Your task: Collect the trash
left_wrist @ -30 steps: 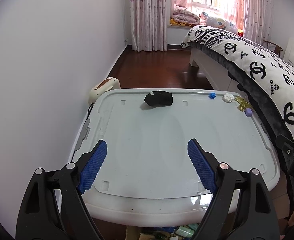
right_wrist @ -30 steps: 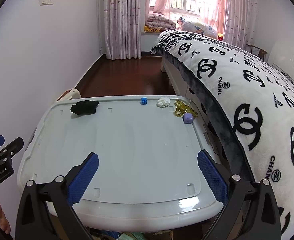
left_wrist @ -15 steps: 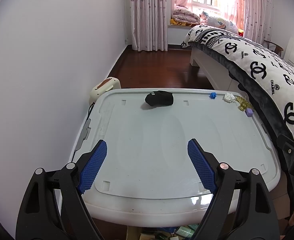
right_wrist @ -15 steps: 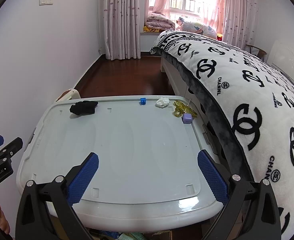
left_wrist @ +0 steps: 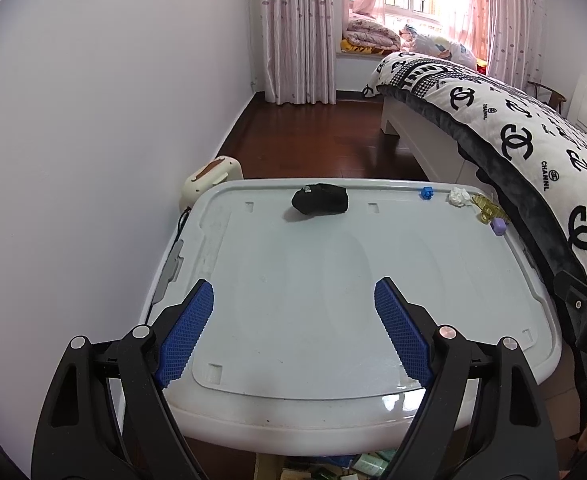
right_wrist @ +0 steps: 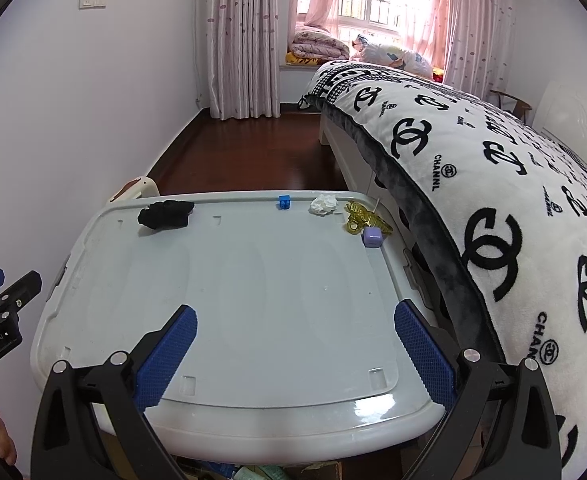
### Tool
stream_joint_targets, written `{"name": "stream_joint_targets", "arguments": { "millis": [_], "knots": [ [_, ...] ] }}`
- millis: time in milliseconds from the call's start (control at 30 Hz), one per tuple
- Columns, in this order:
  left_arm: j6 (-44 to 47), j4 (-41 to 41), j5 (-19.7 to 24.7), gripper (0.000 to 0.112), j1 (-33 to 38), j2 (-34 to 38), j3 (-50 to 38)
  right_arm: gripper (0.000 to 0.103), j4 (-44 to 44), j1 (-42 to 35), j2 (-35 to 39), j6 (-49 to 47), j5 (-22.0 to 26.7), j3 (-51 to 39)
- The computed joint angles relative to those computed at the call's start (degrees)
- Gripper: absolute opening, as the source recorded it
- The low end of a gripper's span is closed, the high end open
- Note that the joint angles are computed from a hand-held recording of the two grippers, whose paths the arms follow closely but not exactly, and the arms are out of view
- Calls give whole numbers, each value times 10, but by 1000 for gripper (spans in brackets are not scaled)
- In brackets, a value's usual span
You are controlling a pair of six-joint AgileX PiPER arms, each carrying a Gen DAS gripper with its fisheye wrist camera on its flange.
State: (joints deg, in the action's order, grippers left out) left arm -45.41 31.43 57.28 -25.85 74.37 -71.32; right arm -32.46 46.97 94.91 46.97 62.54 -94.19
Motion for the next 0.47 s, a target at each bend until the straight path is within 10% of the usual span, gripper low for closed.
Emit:
{"name": "stream_joint_targets", "arguments": {
  "millis": [467],
  "knots": [
    [0,-16,3,81,10,1,0,98,5,-10,-7,-8,-8,9]
  ]
}}
